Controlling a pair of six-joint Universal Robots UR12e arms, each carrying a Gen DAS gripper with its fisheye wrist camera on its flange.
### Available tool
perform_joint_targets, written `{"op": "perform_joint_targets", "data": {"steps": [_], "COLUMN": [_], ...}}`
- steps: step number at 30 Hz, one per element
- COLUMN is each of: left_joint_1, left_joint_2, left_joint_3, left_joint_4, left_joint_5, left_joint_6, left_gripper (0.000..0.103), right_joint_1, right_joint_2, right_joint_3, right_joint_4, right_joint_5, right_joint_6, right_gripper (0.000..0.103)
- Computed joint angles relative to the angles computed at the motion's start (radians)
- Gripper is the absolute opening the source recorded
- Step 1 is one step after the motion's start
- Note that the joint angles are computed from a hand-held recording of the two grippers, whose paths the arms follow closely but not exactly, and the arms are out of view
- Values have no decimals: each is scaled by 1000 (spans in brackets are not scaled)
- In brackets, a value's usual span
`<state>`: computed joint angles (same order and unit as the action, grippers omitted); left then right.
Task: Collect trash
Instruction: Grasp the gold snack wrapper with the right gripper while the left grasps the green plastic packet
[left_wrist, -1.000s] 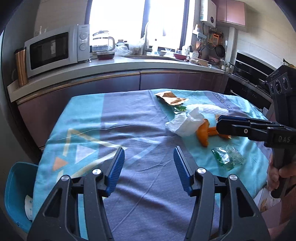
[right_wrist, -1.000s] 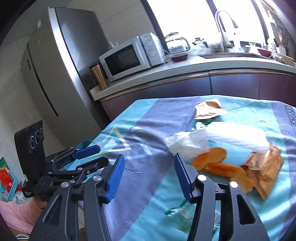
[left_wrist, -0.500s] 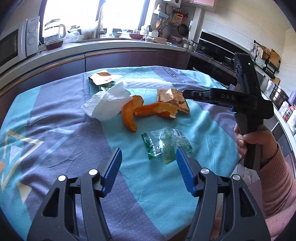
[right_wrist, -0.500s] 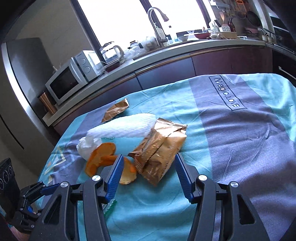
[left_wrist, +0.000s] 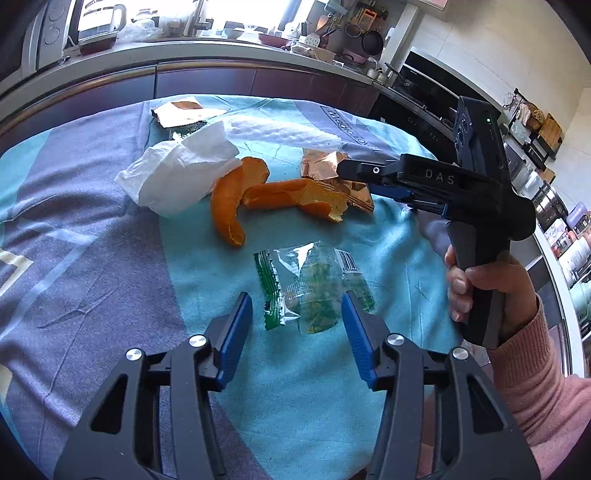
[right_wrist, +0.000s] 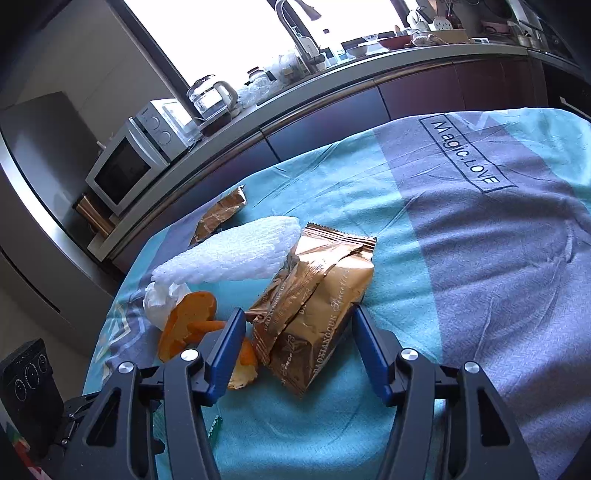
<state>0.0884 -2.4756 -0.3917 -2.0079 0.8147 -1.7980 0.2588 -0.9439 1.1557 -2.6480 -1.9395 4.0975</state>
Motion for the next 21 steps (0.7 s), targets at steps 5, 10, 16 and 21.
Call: {"op": "perform_joint_targets", "data": {"steps": [5,10,16,21], "left_joint_1": [-2,-2,8,18], "left_joint_2": [-12,-4,-12,-2], "left_joint_3": [25,12,34,23], "left_joint_4": [-36,-31,-54,-53], "left_joint_5": [0,-6,-31,-54], "left_joint_6": [10,12,33,54], "left_gripper": [32,22,14,12], "right_joint_1": [-4,1,11,22], "right_joint_2": [-6,-7,-23,-41], "right_joint_3": [15,23,53,78], "right_joint_4": [-16,-42,-84,-97], "right_joint_5": [19,9,-25,-71], "right_joint_6": [18,6,16,35], "right_gripper": [26,11,5,4]}}
